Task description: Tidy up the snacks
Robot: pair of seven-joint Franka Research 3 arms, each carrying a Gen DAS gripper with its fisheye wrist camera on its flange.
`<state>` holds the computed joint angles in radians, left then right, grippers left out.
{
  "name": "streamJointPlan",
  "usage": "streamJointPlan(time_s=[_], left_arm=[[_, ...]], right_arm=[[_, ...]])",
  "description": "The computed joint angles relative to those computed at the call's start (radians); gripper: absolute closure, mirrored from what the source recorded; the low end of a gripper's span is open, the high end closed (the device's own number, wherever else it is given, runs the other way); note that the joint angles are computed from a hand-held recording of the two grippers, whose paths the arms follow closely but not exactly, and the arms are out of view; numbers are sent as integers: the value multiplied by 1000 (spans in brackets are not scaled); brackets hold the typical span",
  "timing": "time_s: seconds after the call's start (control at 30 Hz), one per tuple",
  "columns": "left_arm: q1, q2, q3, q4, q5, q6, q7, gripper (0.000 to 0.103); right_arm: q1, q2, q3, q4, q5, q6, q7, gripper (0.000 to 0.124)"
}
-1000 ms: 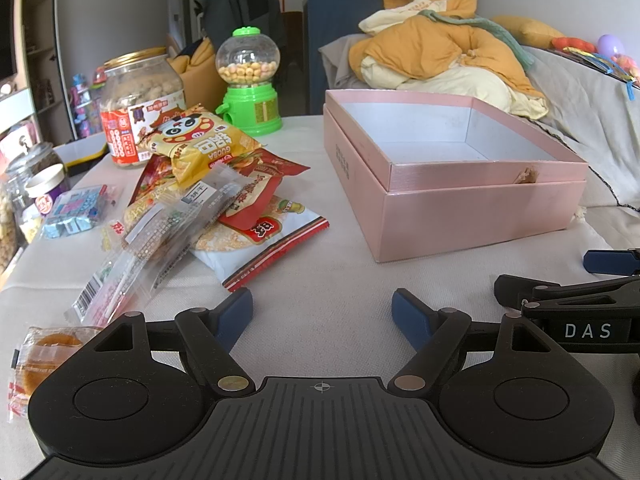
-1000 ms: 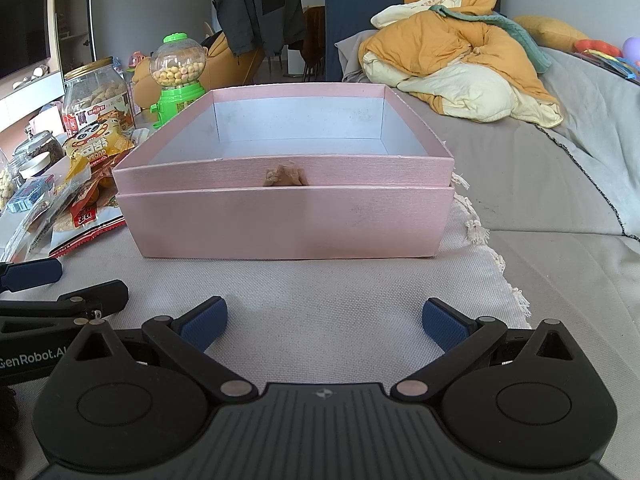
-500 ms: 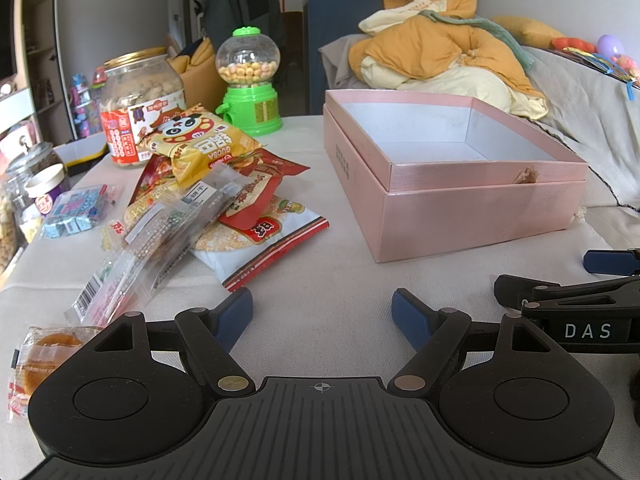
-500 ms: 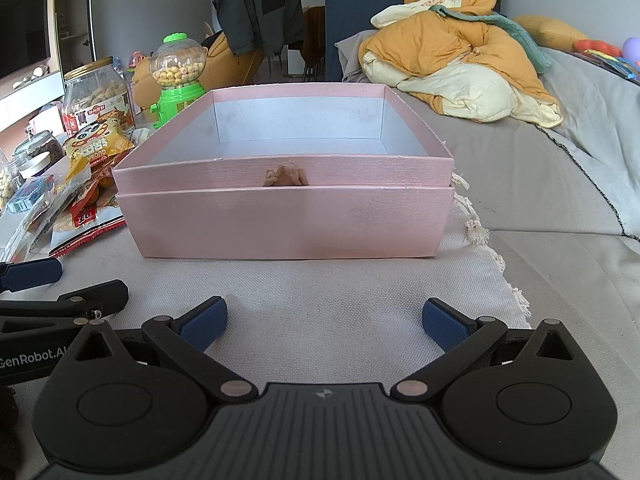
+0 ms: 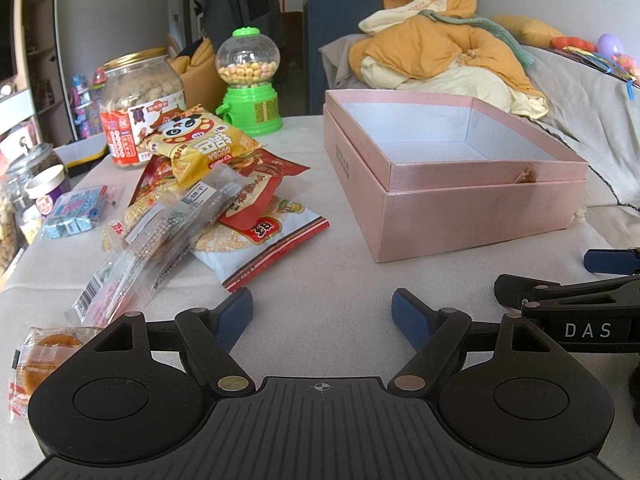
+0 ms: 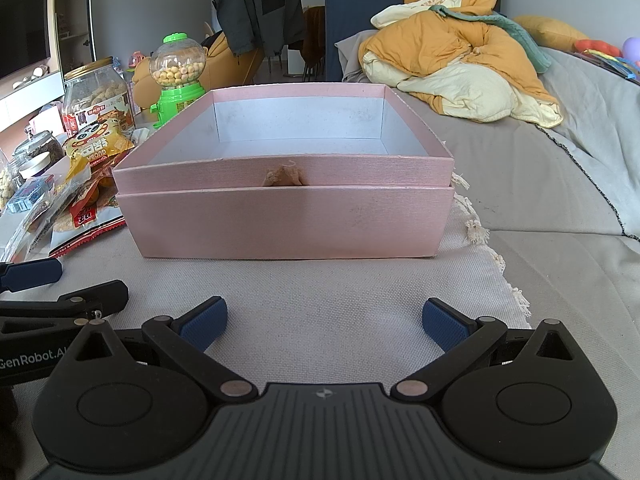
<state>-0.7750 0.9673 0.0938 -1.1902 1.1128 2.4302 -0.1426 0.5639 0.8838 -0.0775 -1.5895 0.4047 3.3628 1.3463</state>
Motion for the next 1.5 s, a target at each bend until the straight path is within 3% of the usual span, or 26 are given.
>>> streamJointPlan(time_s=[0.63, 0.83, 0.9, 0.97, 1.13, 1.23, 1.37, 1.4, 1.5], left_arm=[[-4, 2, 0, 5, -2, -5, 2, 20], [-1, -23, 9, -37, 28, 49, -39, 22], [13, -63, 15, -98, 67, 130, -72, 27], [15, -124, 34, -183, 133, 205, -154, 29], [-7, -275, 67, -369, 310, 145, -322, 29], [33, -336, 41, -447, 320, 117, -267, 30], [119, -356, -18, -483, 310, 159, -160, 30], [138, -356, -27, -488, 326, 177, -164, 30], [190, -343, -58, -485, 354, 212, -166, 30]], right_arm=[[2, 1, -1, 1, 4, 0, -2, 21], [3, 1, 1, 0, 4, 0, -1, 21], [-20, -11, 22, 1, -18, -40, -15, 21], [-66, -38, 57, 12, -61, -151, -37, 21], [-80, -31, 53, 59, -128, -250, -14, 21], [-112, -26, 88, 89, -169, -295, -37, 21], [-267, 21, 319, 177, -161, -344, -211, 21], [-273, 38, 341, 209, -143, -350, -247, 21], [-220, 116, 307, 381, -133, -455, -227, 21]])
